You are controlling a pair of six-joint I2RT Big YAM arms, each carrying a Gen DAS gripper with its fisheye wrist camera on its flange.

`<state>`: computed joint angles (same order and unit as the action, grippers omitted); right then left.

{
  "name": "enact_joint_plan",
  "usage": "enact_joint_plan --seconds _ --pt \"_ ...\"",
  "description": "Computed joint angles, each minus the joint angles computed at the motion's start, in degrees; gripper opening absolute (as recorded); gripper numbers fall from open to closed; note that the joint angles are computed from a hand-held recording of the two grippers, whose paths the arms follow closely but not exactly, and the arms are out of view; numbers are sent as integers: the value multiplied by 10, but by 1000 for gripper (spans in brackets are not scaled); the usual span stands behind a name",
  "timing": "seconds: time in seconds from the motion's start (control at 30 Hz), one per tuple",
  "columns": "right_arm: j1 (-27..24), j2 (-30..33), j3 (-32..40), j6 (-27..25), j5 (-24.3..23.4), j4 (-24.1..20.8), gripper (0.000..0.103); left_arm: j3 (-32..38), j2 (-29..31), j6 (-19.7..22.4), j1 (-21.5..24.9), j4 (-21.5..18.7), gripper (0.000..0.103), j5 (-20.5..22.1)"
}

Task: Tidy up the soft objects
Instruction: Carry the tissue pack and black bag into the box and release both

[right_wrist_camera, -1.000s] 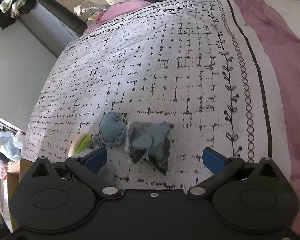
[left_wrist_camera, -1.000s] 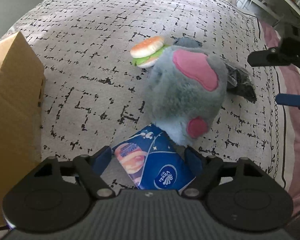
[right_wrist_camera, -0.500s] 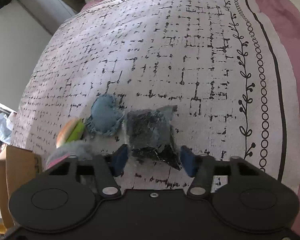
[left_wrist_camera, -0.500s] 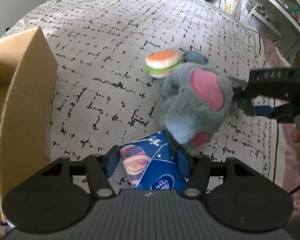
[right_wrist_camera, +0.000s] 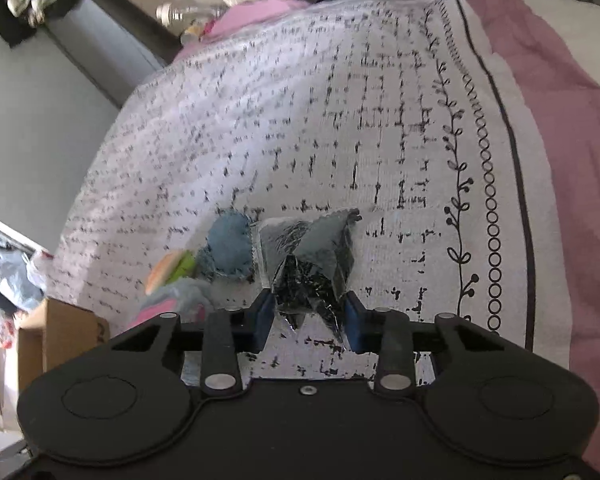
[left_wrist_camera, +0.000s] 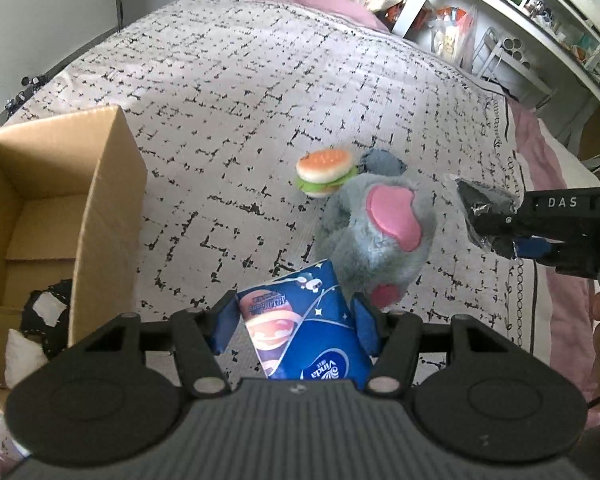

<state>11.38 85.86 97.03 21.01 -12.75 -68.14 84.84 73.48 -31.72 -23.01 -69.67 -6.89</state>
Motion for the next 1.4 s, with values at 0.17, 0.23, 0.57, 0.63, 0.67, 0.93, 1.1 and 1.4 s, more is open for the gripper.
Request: enact_joint_plan --seconds 0.17,0.23,0.57,0.63,0.67,0.93,1.1,1.4 --pt "4 -22 -12 17 -1 22 36 2 -15 5 -1 -2 59 -4" --pt "7 -29 -14 21 2 25 36 3 -18 7 1 -6 59 -4" --pt "41 -72 -36 59 28 38 36 13 -42 15 11 -21 59 -21" --pt "48 -80 -43 69 33 41 36 15 -46 18 14 -23 59 -23" --pt "54 -84 -46 72 39 42 36 16 -49 19 16 -23 59 -23" --pt "83 -98 -47 68 76 48 36 17 -68 29 36 -30 59 -22" --pt "101 -100 -45 65 93 48 36 16 -79 36 56 -33 59 -16" --pt "134 -95 -39 55 111 52 36 15 -94 57 107 -34 59 -11"
